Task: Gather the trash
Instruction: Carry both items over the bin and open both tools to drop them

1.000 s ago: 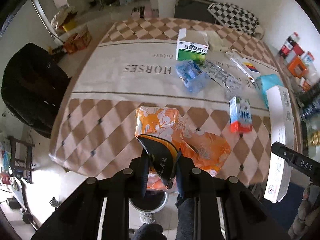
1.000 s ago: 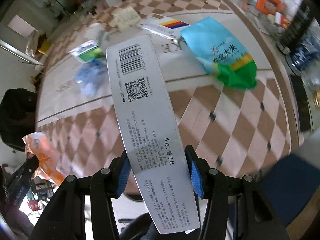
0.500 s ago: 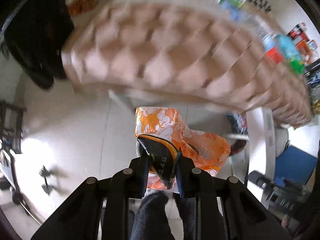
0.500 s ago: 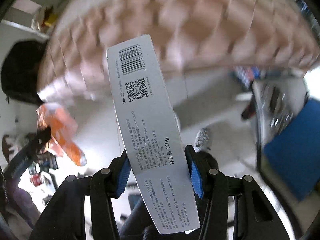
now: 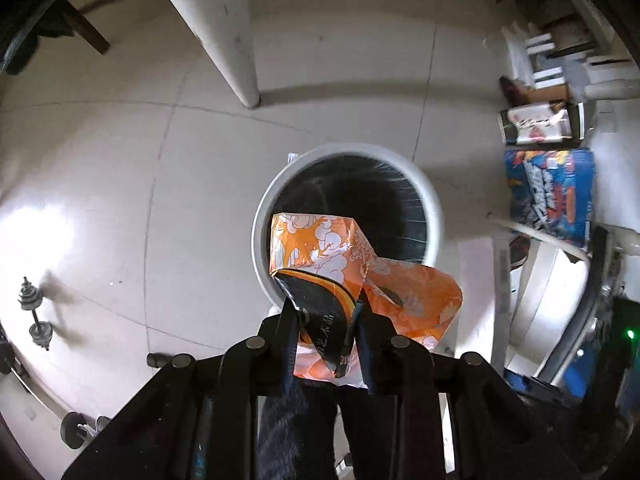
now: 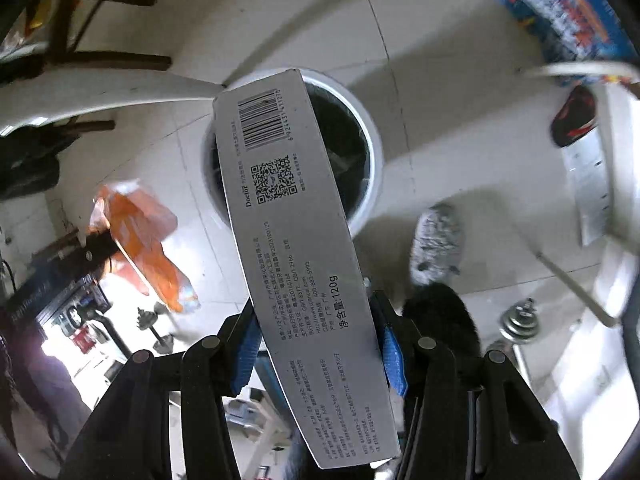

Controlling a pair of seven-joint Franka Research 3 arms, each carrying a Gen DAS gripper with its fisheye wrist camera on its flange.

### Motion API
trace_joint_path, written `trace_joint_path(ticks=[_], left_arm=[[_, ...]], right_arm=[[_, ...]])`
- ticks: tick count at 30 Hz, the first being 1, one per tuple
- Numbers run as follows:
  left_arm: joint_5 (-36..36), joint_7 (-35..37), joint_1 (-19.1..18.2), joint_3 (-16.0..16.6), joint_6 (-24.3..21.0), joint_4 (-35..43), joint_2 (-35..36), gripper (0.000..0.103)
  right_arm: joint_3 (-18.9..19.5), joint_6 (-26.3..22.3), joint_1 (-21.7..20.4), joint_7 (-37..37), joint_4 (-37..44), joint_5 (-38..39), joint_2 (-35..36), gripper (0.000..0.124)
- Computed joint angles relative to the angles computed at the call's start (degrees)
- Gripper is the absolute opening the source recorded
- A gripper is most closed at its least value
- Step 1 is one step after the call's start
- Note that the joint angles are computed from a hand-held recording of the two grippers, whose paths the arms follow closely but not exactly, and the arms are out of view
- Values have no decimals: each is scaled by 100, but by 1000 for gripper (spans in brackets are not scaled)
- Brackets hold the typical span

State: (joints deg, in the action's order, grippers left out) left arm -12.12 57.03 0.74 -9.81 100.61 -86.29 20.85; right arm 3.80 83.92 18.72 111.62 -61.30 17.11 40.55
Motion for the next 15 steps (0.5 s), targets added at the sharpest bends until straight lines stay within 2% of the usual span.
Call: trace_joint_path(ticks=[3, 8, 10, 11, 12, 15], left_arm=[[-32, 113, 14, -15, 228, -139, 200, 25], [-39, 247, 18, -65, 338, -104, 491, 27], [-35, 257, 47, -62, 270, -127, 497, 45], [-51, 274, 63, -64, 322, -220, 430, 61], [-64, 262, 64, -65, 397, -311, 350, 71], [-41, 211, 73, -30, 435, -515, 150, 82]], right_arm=[[24, 242, 18, -21, 48, 62, 407, 54], [32, 133, 120, -131, 653, -84, 1035, 55], [19, 2, 119, -264, 909, -181, 1238, 60], [21, -53, 123, -256, 1005, -183, 1288, 65], [22, -14, 115, -286, 927, -173, 1233, 76], [-35, 110, 210, -498, 675, -370, 991, 82]])
